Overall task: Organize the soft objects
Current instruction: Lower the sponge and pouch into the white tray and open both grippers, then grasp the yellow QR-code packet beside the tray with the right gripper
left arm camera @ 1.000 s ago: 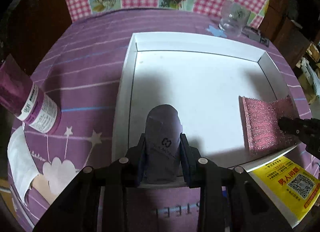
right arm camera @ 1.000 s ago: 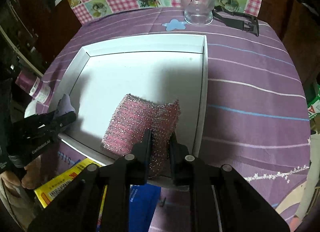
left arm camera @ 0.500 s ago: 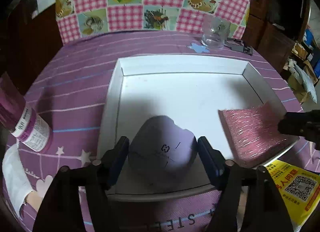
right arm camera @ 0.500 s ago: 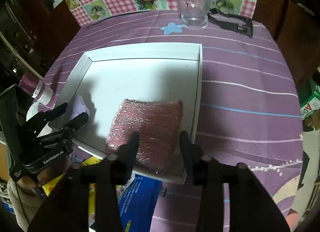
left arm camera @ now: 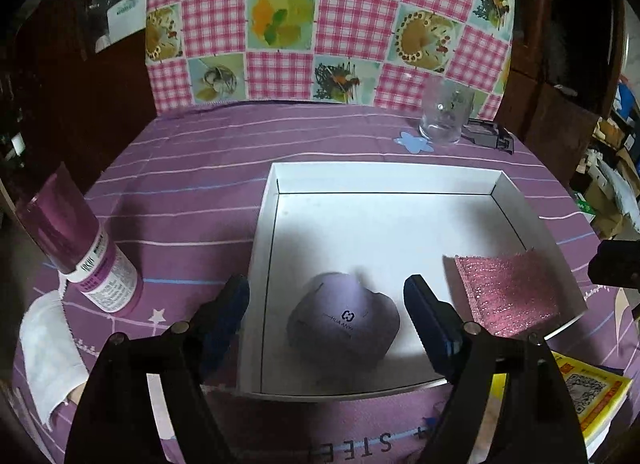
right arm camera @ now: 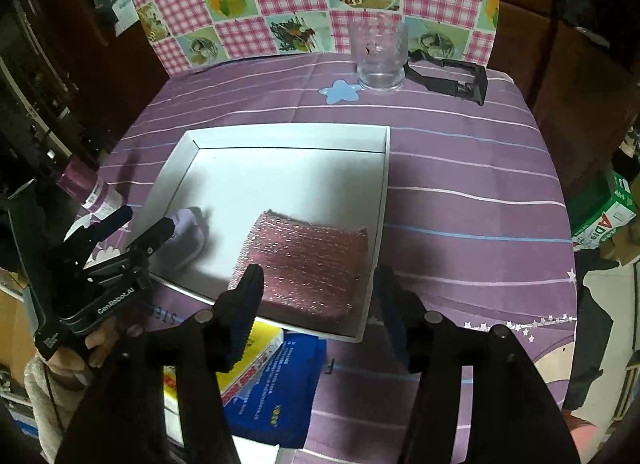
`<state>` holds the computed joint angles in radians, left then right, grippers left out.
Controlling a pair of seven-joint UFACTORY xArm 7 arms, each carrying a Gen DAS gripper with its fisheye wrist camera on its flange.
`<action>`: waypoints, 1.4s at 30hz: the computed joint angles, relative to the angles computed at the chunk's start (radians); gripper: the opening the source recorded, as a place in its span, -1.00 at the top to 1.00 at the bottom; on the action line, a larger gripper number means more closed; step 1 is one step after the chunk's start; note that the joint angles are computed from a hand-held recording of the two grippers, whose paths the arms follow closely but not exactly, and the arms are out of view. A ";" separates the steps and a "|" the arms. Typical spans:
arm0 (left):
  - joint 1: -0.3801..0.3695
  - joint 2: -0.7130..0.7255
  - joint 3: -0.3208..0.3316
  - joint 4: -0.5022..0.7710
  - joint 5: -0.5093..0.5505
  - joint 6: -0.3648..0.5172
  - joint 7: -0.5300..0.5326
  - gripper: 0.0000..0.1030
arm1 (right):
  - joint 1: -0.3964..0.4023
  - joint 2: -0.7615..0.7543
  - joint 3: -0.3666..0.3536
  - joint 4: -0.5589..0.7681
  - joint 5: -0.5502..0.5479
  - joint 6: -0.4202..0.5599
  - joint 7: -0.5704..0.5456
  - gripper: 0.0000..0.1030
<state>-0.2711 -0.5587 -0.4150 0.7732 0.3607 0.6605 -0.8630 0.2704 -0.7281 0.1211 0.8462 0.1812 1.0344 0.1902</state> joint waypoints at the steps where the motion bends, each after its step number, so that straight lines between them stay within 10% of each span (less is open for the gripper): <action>1: 0.000 -0.002 -0.001 0.006 0.000 0.008 0.001 -0.56 | 0.001 -0.001 0.001 0.005 0.000 0.008 0.002 -0.13; 16: -0.043 0.053 -0.028 0.192 -0.044 0.336 0.045 -0.56 | 0.024 -0.002 -0.038 0.065 0.096 0.163 0.007 -0.13; 42: -0.141 0.106 0.079 0.223 -0.266 0.442 0.193 -0.55 | 0.017 0.033 -0.073 0.049 0.236 0.238 -0.009 -0.14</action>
<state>-0.4122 -0.4527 -0.3355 0.9965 0.0943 1.1020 -0.6703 0.2869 -0.6950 0.0481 0.8955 0.4177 1.2726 0.1812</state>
